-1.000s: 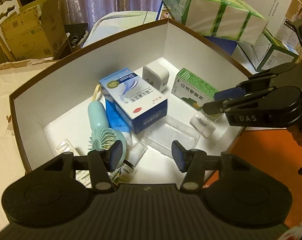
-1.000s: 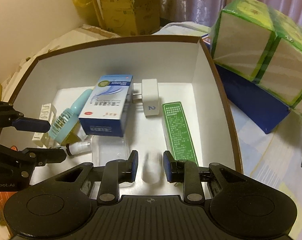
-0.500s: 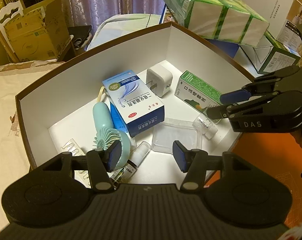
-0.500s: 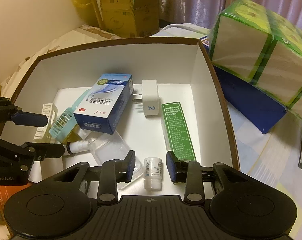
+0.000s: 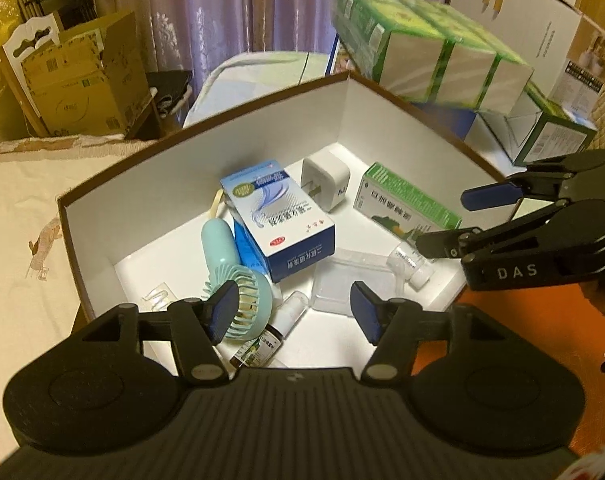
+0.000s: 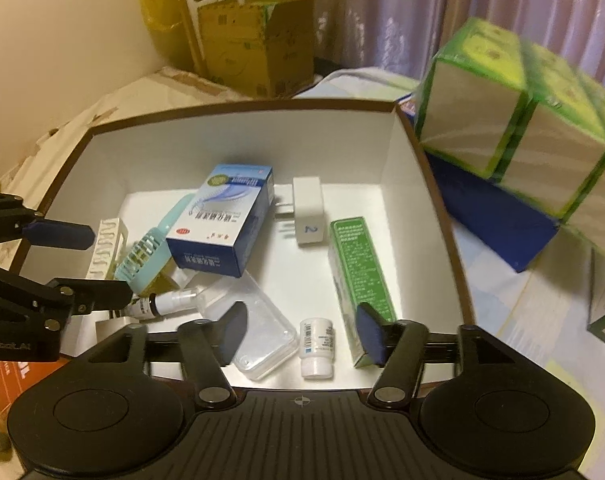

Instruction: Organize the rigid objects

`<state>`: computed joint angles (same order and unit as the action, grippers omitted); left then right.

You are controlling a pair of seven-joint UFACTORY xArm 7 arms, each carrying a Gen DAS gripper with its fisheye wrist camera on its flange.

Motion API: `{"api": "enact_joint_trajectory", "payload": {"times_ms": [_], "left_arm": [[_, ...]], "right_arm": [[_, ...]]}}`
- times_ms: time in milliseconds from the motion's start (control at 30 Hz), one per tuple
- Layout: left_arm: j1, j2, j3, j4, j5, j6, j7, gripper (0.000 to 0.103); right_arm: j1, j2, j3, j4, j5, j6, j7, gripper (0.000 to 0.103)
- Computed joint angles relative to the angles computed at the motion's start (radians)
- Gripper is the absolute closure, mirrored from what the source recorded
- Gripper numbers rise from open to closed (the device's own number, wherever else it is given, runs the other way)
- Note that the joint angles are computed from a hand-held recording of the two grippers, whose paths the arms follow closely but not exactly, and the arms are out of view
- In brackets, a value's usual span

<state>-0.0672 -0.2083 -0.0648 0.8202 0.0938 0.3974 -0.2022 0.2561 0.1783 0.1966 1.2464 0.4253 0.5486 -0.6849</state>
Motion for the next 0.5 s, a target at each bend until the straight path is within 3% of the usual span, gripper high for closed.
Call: {"api": "enact_joint_trajectory", "payload": {"times_ms": [233,500], "left_arm": [[0.029,-0.092,-0.026,-0.08,0.06,-0.092,-0.046,0.033],[0.012,-0.202,-0.015,-0.174,0.032,-0.146,0.011,0.033]], "right_arm": [[0.009,-0.097,-0.003,-0.099,0.062,-0.076,0.012,0.034],[0.052,-0.246,-0.038,-0.258,0.134,-0.174,0.064,0.034]]}}
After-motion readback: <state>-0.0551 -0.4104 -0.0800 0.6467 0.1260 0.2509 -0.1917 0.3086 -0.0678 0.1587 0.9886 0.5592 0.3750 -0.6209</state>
